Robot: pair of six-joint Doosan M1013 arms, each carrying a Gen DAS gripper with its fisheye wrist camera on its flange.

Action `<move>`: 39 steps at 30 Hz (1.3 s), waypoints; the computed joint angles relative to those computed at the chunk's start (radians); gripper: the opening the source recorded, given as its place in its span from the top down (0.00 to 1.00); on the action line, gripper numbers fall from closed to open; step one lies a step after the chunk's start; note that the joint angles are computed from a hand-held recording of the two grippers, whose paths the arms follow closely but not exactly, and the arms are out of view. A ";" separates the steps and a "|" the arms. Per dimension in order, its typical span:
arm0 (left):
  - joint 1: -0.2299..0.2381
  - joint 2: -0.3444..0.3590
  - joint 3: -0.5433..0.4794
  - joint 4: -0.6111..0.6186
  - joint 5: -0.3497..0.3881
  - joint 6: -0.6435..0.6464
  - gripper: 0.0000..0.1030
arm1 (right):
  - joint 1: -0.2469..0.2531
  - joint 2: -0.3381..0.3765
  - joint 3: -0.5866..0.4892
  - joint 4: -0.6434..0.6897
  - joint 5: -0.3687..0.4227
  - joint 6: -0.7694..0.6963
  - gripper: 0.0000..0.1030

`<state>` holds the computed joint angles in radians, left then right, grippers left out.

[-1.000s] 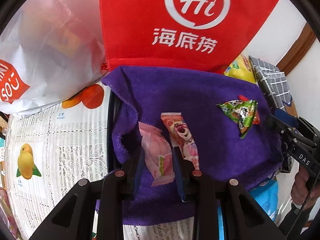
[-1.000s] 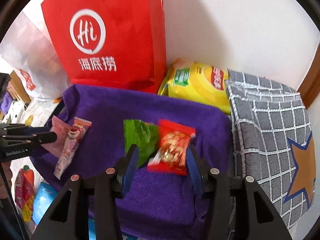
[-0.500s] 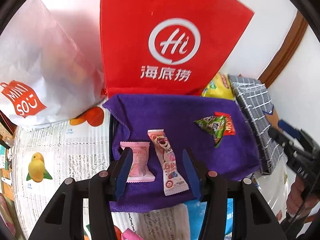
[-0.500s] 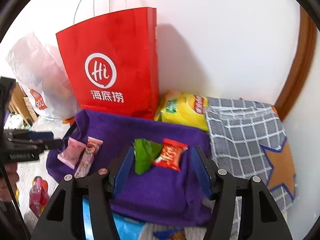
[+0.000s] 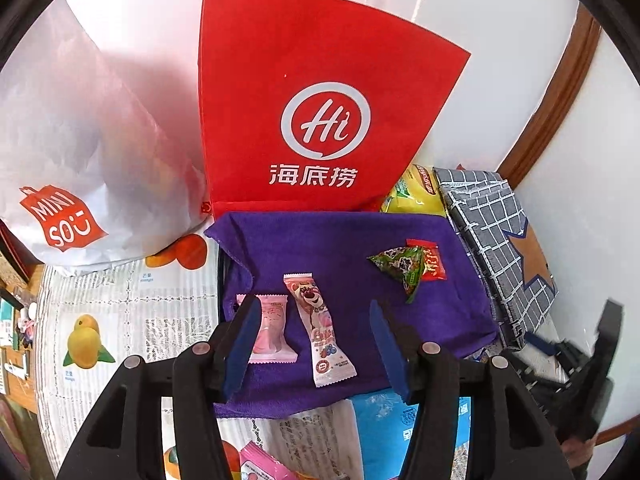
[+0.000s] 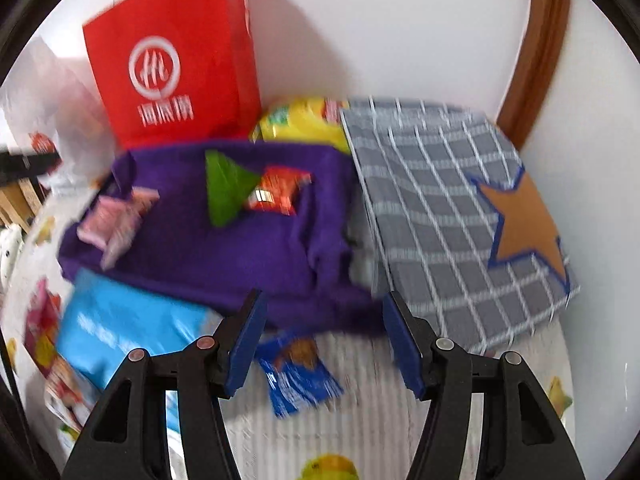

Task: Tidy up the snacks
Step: 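Grasp the blue snack bag with the right tool while the left tool reaches the pink bag, then grasp the pink snack bag on the sheet with the left tool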

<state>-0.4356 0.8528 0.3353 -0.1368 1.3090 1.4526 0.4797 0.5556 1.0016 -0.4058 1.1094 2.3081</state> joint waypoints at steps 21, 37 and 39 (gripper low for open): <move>-0.011 -0.021 0.028 0.052 -0.031 -0.012 0.45 | -0.007 -0.025 0.129 0.116 -0.153 -0.159 0.61; 0.011 -0.276 0.529 0.060 -0.184 -0.096 0.42 | 0.036 -0.132 0.231 0.023 -0.206 0.006 0.61; 0.015 -0.317 0.615 0.025 -0.238 -0.090 0.42 | 0.045 -0.142 0.242 0.010 -0.217 0.018 0.61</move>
